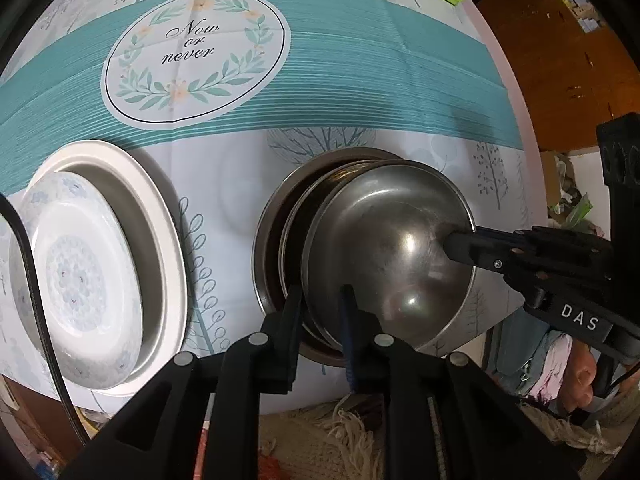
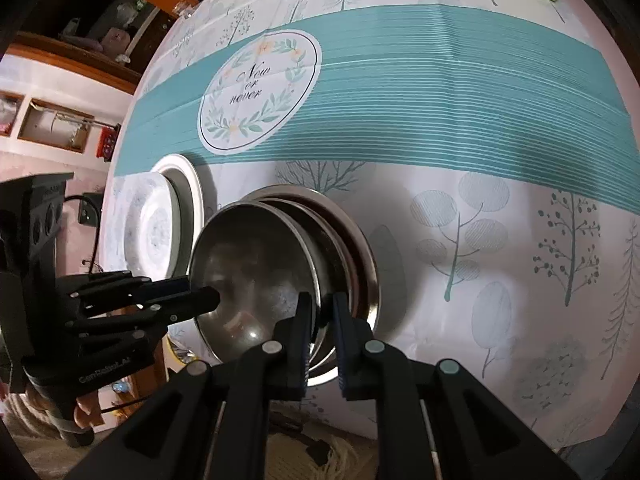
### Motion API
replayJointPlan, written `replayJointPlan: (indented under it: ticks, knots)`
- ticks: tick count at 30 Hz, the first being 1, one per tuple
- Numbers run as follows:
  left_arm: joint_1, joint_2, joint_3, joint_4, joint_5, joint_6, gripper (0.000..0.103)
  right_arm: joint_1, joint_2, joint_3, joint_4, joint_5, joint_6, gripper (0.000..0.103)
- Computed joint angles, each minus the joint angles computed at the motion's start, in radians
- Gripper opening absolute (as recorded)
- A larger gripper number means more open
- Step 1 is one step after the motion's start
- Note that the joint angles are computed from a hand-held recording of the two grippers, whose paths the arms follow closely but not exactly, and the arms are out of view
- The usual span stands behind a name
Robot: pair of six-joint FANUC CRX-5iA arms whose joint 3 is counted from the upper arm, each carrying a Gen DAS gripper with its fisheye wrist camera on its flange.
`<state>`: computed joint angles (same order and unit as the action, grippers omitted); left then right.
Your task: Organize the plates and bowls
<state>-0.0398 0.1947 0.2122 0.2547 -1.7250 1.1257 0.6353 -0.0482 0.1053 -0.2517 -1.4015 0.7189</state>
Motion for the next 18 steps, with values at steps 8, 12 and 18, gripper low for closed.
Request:
replayJointPlan:
  ticks: [8, 12, 18]
  knots:
    - [-0.001, -0.004, 0.008, -0.002, 0.000, -0.028, 0.037, 0.015, 0.005, 0.004, 0.025, -0.007, 0.003, 0.011]
    - [-0.004, -0.014, 0.010, -0.002, 0.013, -0.050, 0.044, 0.042, 0.003, 0.005, 0.076, -0.007, -0.010, 0.013]
    - [0.005, -0.034, 0.010, 0.011, 0.033, -0.061, 0.059, 0.059, -0.004, 0.007, 0.112, -0.007, -0.007, 0.013]
